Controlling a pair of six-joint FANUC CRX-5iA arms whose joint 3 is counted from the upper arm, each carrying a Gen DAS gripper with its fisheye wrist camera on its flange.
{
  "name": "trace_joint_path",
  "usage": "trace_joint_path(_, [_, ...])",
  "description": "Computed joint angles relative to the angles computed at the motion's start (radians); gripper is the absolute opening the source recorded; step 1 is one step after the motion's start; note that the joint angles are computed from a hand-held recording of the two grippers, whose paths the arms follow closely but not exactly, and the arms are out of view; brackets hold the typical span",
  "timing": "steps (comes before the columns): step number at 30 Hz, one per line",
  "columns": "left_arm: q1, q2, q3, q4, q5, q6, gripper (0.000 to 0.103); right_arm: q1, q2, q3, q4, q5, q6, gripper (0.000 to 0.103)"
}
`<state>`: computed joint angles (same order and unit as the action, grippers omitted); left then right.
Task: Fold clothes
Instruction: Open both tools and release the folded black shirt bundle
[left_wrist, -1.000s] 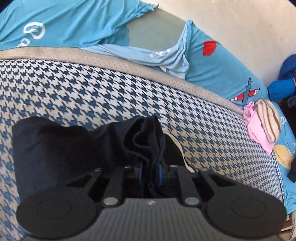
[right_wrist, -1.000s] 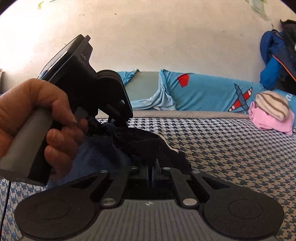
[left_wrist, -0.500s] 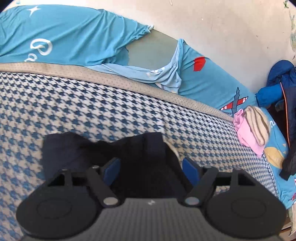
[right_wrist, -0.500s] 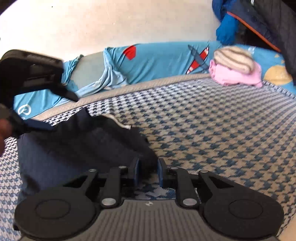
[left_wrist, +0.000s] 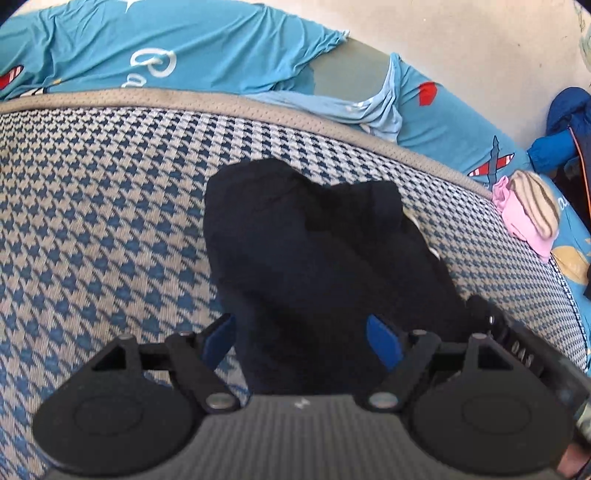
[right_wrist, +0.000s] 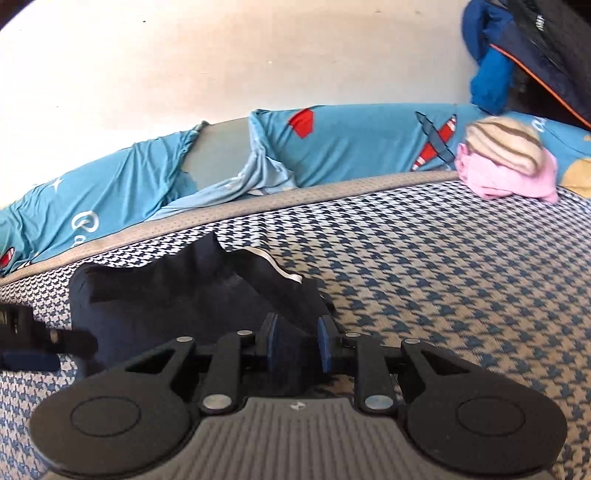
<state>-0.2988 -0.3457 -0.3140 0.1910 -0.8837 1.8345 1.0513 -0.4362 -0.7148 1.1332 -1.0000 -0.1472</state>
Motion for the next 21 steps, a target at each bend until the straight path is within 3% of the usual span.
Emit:
trace_joint_path(5, [0.008,0.0,-0.003,0.014,-0.027,-0.07,0.081,-0.11,0.013,0.031,-0.021,0.173,0.174,0.025])
trace_joint_path(8, [0.022,0.008,-0.004,0.042,-0.053,-0.139,0.081,-0.178,0.029,0.071,-0.118,0.3,0.329,0.032])
trace_joint_path(13, [0.057,0.019,-0.009,0.105,-0.084,-0.254,0.082,-0.283,0.08,0.147,-0.318,0.484,0.619,0.034])
trace_joint_path(18, [0.088,0.029,-0.051,0.185,-0.046,-0.304,0.083,-0.343,0.142,0.219,-0.504,0.529,0.733,0.034])
trace_joint_path(21, [0.084,0.037,-0.066,0.18,-0.02,-0.297,0.084,-0.353,0.171,0.247,-0.561,0.518,0.799,0.034])
